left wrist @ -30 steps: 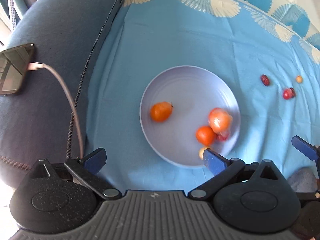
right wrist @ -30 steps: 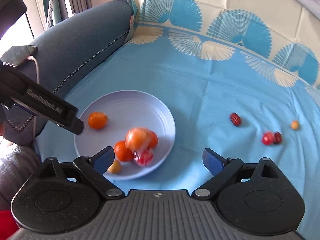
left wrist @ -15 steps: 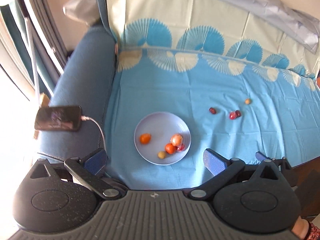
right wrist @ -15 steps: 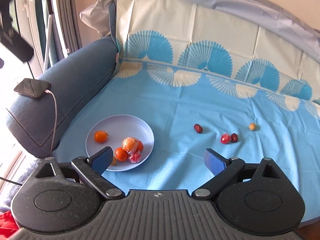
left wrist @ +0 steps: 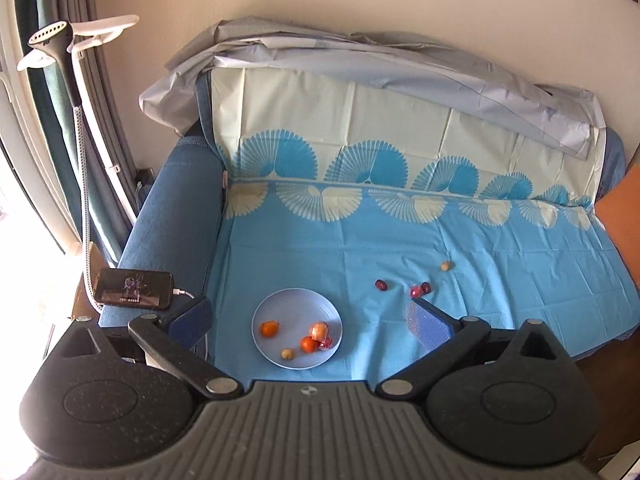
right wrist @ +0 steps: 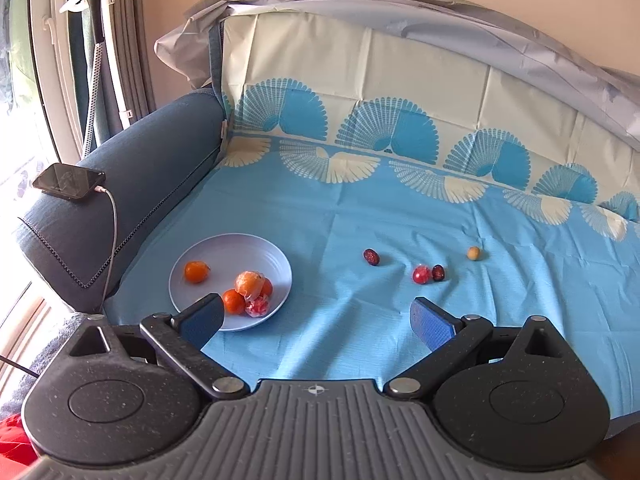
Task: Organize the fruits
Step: 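Move both open tools back toward the red dates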
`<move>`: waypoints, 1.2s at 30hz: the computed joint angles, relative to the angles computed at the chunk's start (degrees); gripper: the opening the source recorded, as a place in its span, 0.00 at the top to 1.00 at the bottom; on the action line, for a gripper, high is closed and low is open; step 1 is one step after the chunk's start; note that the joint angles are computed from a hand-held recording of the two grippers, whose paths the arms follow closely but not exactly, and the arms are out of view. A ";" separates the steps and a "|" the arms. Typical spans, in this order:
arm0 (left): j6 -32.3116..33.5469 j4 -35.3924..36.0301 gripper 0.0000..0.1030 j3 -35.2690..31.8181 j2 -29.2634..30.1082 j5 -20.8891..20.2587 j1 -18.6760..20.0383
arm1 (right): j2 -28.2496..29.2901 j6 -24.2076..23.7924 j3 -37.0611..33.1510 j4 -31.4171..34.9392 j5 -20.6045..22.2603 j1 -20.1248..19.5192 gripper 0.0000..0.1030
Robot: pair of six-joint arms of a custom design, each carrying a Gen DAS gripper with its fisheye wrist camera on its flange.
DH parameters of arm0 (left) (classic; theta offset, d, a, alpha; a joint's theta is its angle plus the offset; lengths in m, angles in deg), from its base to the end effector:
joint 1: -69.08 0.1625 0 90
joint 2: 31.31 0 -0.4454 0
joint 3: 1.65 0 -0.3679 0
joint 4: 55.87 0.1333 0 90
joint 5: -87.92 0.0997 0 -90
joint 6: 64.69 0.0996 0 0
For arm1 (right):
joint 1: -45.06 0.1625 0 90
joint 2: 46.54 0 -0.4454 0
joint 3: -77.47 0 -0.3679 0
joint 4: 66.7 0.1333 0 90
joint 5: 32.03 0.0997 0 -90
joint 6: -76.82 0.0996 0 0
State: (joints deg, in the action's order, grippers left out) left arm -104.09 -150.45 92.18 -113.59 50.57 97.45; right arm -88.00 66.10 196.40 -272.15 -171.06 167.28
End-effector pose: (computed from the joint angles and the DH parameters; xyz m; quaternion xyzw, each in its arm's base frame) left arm -0.3495 -0.4302 0.4581 0.1989 0.8727 -0.3070 0.3235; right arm 0.3330 -0.4194 0.1081 0.1892 -0.8501 0.3641 0.3302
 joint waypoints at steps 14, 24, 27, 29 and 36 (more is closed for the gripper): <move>3.43 -4.53 0.00 -0.59 2.69 2.03 5.85 | 1.08 1.81 -1.67 4.50 0.36 -2.42 0.04; 9.41 -10.71 0.00 -3.21 11.61 5.50 21.17 | 15.91 -7.65 -14.92 -3.06 2.64 -9.30 0.04; 9.36 -9.92 0.00 -5.69 14.64 5.39 25.09 | 20.95 -10.21 -21.70 -0.76 1.57 -11.30 0.04; 8.82 -9.54 0.00 -7.16 16.60 6.55 27.01 | 22.91 -9.23 -25.04 2.43 1.77 -12.55 0.04; 12.45 -14.10 0.00 -11.84 23.96 7.97 30.45 | 25.21 -7.50 -30.89 6.65 7.33 -14.60 0.04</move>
State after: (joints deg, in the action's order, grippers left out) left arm -91.65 -164.55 80.34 -89.63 58.54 127.90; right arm -62.78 58.61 165.51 -265.50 -163.73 152.68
